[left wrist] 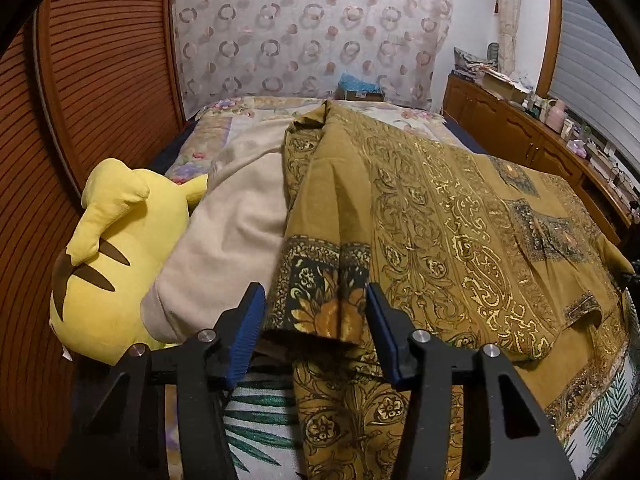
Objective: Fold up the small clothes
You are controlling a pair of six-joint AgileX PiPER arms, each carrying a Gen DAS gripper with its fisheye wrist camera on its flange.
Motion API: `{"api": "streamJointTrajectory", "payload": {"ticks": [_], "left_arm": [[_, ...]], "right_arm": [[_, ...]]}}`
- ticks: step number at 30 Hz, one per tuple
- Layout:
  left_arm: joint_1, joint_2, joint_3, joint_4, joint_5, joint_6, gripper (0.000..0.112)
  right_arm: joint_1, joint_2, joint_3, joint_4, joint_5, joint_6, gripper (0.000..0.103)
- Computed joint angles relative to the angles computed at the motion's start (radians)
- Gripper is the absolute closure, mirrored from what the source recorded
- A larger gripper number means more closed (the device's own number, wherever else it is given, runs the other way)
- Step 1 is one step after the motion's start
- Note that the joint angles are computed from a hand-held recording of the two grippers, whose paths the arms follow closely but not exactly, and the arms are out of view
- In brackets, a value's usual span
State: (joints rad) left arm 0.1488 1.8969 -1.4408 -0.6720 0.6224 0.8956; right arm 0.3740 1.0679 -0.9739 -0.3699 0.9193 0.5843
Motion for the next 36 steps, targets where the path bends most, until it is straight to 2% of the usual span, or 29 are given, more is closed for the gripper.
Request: {"api": "streamJointTrajectory", "payload": {"ticks": [2, 6, 7, 9, 11, 13, 15, 20, 24, 28, 31, 36], "left_arm": [[-0.001, -0.002, 0.004, -0.005, -0.002, 0.003, 0.063], [-0.008, -0.009, 0.019, -0.014, -0.015, 0.014, 0.081], [-0.012, -0.009, 0.020, -0.008, -0.019, 0.010, 0.087], [-0.016, -0.005, 0.011, -0.008, -0.008, 0.007, 0.095], [-0.015, -0.005, 0.006, -0.012, -0.001, 0.006, 0.104], [-0.012, -0.022, 0.021, -0.039, -0.008, 0.025, 0.107], [-0.003, -0.048, 0.040, -0.088, -0.002, 0.061, 0.108], [0.027, -0.116, 0.088, -0.193, 0.030, 0.130, 0.109], [0.057, -0.169, 0.129, -0.235, 0.061, 0.157, 0.109], [0.095, -0.224, 0.187, -0.282, 0.112, 0.199, 0.109], [0.117, -0.280, 0.249, -0.299, 0.121, 0.233, 0.109], [0.149, -0.335, 0.357, -0.313, 0.105, 0.299, 0.109]], "right_arm": [[-0.010, 0.003, 0.009, 0.007, -0.011, -0.005, 0.043], [-0.003, -0.006, 0.030, -0.005, -0.019, 0.010, 0.043], [0.000, -0.003, 0.033, -0.014, -0.026, 0.014, 0.047], [0.018, 0.000, 0.042, -0.037, -0.042, 0.029, 0.068], [0.016, -0.017, 0.044, -0.009, -0.056, -0.005, 0.084], [0.028, -0.035, 0.051, -0.031, -0.066, 0.002, 0.093], [0.045, -0.064, 0.062, -0.066, -0.077, 0.030, 0.098], [0.026, -0.145, 0.066, -0.057, -0.112, 0.031, 0.100], [-0.007, -0.207, 0.060, -0.043, -0.109, 0.002, 0.101], [0.067, -0.270, 0.074, -0.139, -0.059, 0.101, 0.101], [0.152, -0.312, 0.107, -0.227, -0.006, 0.200, 0.101], [0.394, -0.349, 0.165, -0.373, 0.162, 0.420, 0.101]]}}
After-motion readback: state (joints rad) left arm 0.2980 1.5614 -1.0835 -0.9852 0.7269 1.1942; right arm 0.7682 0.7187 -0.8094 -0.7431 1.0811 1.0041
